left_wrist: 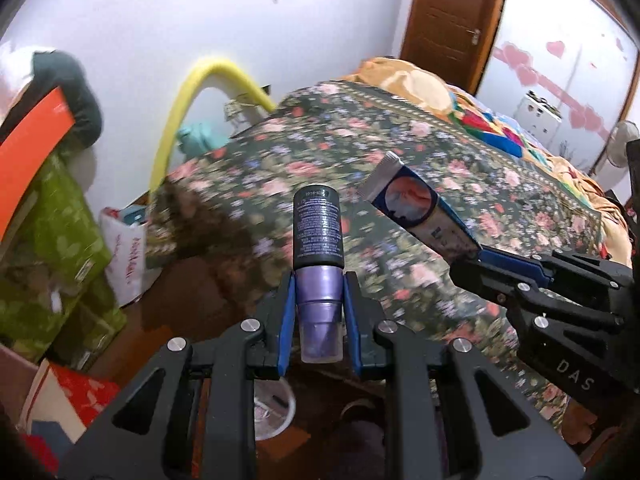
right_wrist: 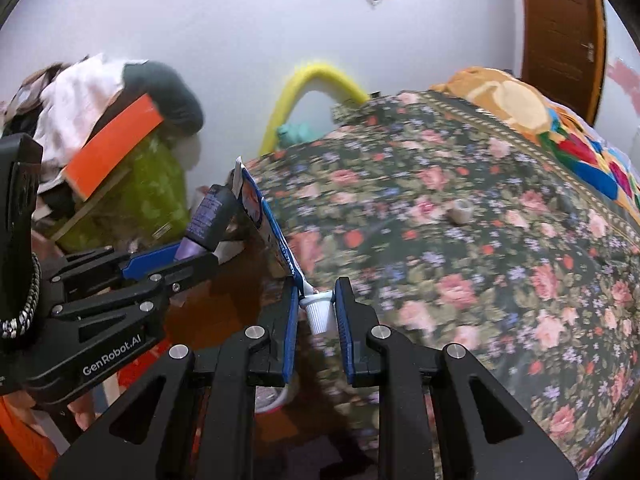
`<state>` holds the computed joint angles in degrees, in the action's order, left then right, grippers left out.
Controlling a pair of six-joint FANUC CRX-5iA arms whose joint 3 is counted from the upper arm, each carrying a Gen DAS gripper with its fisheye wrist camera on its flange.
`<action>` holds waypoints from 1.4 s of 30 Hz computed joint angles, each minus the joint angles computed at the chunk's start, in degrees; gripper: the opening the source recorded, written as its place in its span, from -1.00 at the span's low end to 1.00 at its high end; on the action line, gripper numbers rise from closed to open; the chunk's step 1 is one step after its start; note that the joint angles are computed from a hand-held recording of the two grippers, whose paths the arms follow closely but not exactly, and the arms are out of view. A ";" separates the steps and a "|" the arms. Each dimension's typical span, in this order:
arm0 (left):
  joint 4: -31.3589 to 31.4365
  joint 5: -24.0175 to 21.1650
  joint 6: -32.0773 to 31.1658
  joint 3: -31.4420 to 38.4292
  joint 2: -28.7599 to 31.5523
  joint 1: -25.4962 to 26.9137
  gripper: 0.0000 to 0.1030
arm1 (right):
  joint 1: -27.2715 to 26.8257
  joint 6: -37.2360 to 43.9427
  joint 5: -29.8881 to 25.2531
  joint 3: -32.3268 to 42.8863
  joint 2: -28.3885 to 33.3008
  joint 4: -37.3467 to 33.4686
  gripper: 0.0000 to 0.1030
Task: Collect trash
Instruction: 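Carry the purple tube and toothpaste tube in both tools over the bin, then open both tools to drop the tubes into the white bin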
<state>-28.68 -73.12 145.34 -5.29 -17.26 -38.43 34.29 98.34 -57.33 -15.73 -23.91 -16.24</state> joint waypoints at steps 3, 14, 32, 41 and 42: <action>0.60 -0.82 1.63 -3.58 -3.96 0.74 -0.58 | 5.12 -3.03 0.59 -1.91 -1.02 2.79 -0.67; 6.91 -1.47 5.99 -18.07 -15.96 6.86 -0.58 | 18.23 -9.46 0.63 -5.91 1.52 7.04 -0.67; 22.70 3.20 -1.87 -37.50 -26.38 25.88 -0.58 | 21.54 -7.91 -4.31 -1.52 18.76 2.87 -0.66; 28.79 6.49 -7.55 -41.23 -25.22 33.07 -0.57 | 20.11 -6.18 -7.08 1.03 21.60 1.13 -0.52; 28.84 6.64 -7.55 -41.22 -24.84 33.28 -0.57 | 20.04 -6.08 -7.02 0.93 21.42 1.44 -0.52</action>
